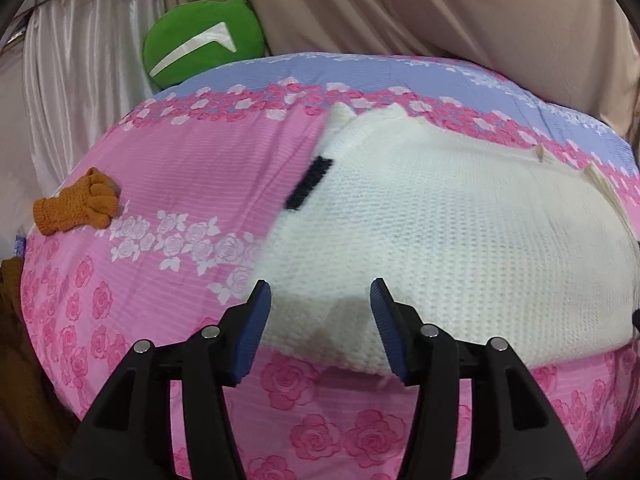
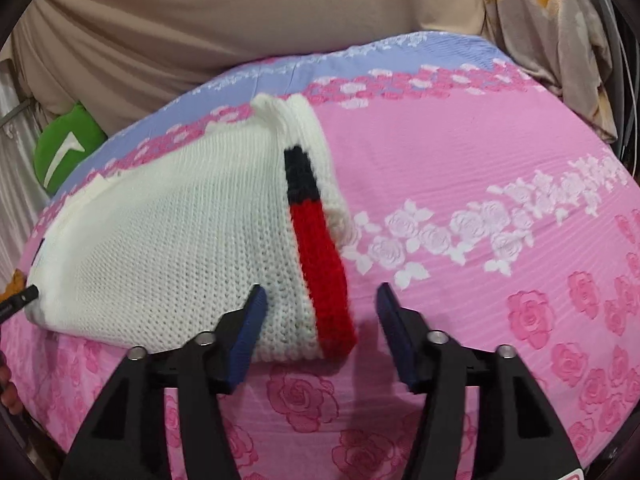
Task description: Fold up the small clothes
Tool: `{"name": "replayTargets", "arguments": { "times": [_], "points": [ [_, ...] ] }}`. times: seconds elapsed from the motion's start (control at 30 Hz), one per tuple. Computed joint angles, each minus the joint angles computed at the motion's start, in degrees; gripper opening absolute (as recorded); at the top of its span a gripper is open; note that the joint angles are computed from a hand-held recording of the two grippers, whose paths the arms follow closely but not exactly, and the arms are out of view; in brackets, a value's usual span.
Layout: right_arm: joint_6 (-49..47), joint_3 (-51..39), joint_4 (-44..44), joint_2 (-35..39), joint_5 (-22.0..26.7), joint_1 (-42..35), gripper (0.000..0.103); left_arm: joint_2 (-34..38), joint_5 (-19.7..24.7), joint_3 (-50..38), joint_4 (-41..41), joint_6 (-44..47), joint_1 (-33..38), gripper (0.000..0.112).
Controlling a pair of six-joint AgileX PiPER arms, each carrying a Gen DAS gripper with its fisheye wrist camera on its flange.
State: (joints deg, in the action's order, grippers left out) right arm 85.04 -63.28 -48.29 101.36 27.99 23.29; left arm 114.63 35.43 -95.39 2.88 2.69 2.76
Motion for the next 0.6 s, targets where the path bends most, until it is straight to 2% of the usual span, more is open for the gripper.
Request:
{"name": "replayTargets", "arguments": {
  "times": [0.03, 0.1, 0.17, 0.23, 0.27, 0.3, 0.33, 0.37, 0.43, 0.5, 0.57, 0.6],
  "points": [
    [-0.3, 0.5, 0.6, 0.1, -2.0, -0.5, 0.036, 0.2, -0.1, -0.3, 2.0, -2.1, 0.2, 0.056],
    [0.6, 0.7, 0.2, -0.2, -2.5, -0.4, 0.032, 0.4, 0.1, -1.0, 0.7, -1.7, 1.4, 0.057],
    [-1.0, 0.2, 0.7, -0.3, -2.0, -0.3, 0.015, 1.3, 1.3, -2.9, -2.0, 0.2, 2.7, 0.061],
    [-1.8, 0.3, 1.1, -1.0, -2.3, -0.5, 0.011, 3.7, 3.4, -6.1, -5.4, 2.5, 3.8, 0.061],
    [-1.0, 0.7, 0.6, -1.6, -2.7, -0.5, 0.009, 5.8, 5.8, -9.0, -7.2, 3.8, 4.3, 0.055],
    [0.5, 1.4, -0.5, -2.5, -3.6, -0.5, 0.009, 7.2, 7.7, -10.7, -11.1, 6.9, 5.2, 0.034],
    [2.9, 2.5, -2.6, -3.8, -4.4, -0.3, 0.008, 8.3, 10.6, -12.4, -16.1, 10.3, 6.3, 0.022],
    [5.5, 3.6, -4.8, -5.6, -4.1, 0.3, 0.007, 8.1, 11.5, -12.1, -18.8, 12.2, 6.9, 0.011],
    [9.3, 6.2, -7.8, -9.0, -4.2, 1.0, 0.006, 5.2, 9.4, -8.1, -19.8, 14.4, 6.9, 0.008],
    [8.5, 7.4, -7.1, -10.3, -2.7, 1.5, 0.006, 3.1, 8.5, -5.1, -21.1, 16.8, 7.7, 0.008],
    [5.2, 7.5, -3.3, -7.5, -2.8, 0.4, 0.006, 4.0, 8.2, -4.3, -19.3, 16.6, 7.7, 0.008],
    [5.2, 7.8, -3.0, -5.2, -4.5, -0.6, 0.006, 4.5, 7.7, -3.9, -19.0, 16.5, 7.8, 0.008]
  ]
}}
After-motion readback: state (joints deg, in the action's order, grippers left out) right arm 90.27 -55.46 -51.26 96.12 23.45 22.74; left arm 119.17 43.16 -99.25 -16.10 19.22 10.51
